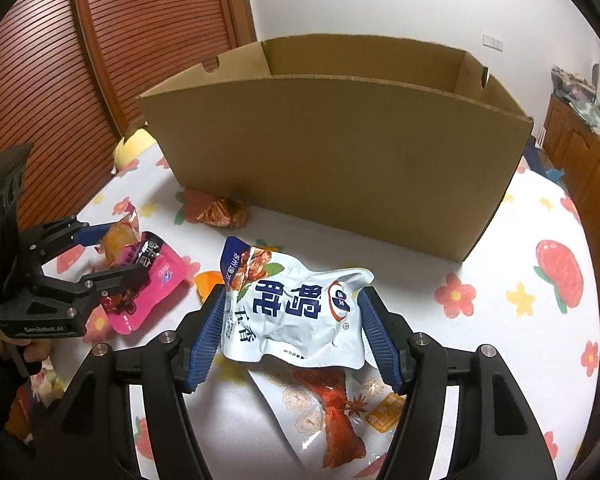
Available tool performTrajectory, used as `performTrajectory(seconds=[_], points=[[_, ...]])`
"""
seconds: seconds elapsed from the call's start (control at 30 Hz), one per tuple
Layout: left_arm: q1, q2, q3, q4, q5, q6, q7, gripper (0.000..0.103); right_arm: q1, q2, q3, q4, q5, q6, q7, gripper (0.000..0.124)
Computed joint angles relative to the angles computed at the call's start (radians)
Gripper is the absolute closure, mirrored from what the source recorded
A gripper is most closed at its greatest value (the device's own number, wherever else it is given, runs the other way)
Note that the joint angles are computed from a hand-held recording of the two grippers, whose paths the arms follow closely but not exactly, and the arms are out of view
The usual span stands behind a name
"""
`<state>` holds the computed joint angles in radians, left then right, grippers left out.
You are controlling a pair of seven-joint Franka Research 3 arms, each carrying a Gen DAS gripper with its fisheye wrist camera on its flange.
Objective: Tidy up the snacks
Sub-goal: 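Lift the pastry and duck-neck packet and carry both over the box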
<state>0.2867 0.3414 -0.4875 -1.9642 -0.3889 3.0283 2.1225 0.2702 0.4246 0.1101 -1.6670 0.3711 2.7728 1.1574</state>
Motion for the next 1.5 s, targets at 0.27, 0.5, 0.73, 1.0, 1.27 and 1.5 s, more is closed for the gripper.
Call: performTrajectory(seconds=[0.27, 0.5, 0.73, 1.0, 1.27, 1.5], points=[[0.039, -0.035, -0.051, 0.013, -0.067, 0.012, 0.065, 0.038, -0.009, -0.046, 0.016, -0.031, 0.035, 0.036, -0.036, 0.056], [-0.001, -0.054, -0.018, 0.077, -0.105, 0.002, 0.102, 0.038, -0.007, -0.072, 0.016, -0.008, 0.046, 0.059, -0.049, 0.056], [-0.088, -0.033, 0.073, 0.185, -0.033, -0.030, 0.046, 0.038, 0.004, -0.078, 0.010, 0.033, 0.036, 0.072, -0.046, 0.056], [-0.132, 0.016, 0.125, 0.290, 0.057, -0.072, -0.033, 0.037, 0.001, -0.067, 0.012, 0.073, 0.040, 0.073, -0.042, 0.055], [-0.168, 0.074, 0.160, 0.401, 0.155, -0.116, -0.121, 0.037, -0.011, -0.034, 0.016, 0.135, 0.048, 0.047, -0.057, 0.055], [-0.209, 0.168, 0.192, 0.559, 0.246, -0.180, -0.201, 0.037, -0.016, 0.047, 0.009, 0.263, 0.040, 0.003, -0.040, 0.055]])
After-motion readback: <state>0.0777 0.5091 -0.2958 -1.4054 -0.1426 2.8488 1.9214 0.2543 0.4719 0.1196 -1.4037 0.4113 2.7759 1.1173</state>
